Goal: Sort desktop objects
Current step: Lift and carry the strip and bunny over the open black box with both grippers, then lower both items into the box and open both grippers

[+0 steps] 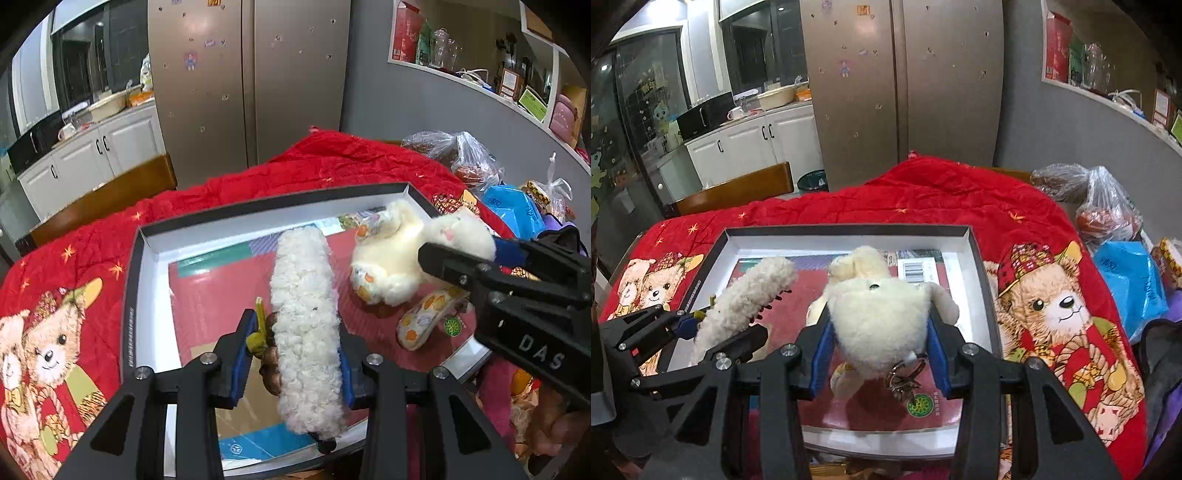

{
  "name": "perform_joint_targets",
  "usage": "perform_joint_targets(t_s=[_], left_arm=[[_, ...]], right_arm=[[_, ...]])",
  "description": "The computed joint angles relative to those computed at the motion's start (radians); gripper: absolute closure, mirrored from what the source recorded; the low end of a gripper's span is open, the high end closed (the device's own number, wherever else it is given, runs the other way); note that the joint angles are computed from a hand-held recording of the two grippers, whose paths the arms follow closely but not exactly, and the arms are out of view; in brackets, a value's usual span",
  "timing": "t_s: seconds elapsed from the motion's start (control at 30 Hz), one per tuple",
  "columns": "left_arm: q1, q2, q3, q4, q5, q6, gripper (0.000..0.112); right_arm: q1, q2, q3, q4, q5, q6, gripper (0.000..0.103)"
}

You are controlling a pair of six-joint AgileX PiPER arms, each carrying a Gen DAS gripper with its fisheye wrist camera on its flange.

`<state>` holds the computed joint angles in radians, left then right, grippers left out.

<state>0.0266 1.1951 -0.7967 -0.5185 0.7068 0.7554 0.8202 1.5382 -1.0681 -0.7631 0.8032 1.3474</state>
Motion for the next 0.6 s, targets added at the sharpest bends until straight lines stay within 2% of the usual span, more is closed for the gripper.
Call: perform_joint_targets(t_s=[0.17, 0.6], left_arm=[[0.035, 0.034, -0.016, -0.045, 0.041, 0.040, 0.074], [0.022, 0.051, -0.011, -0.013, 0.028, 0.009, 0.073]], right_arm=[[0.003, 0.018, 0.003, -0.012, 0.002, 0.015, 0.058], [0.029, 0.037, -0.014, -0.039, 0.038, 0.022, 0.058]])
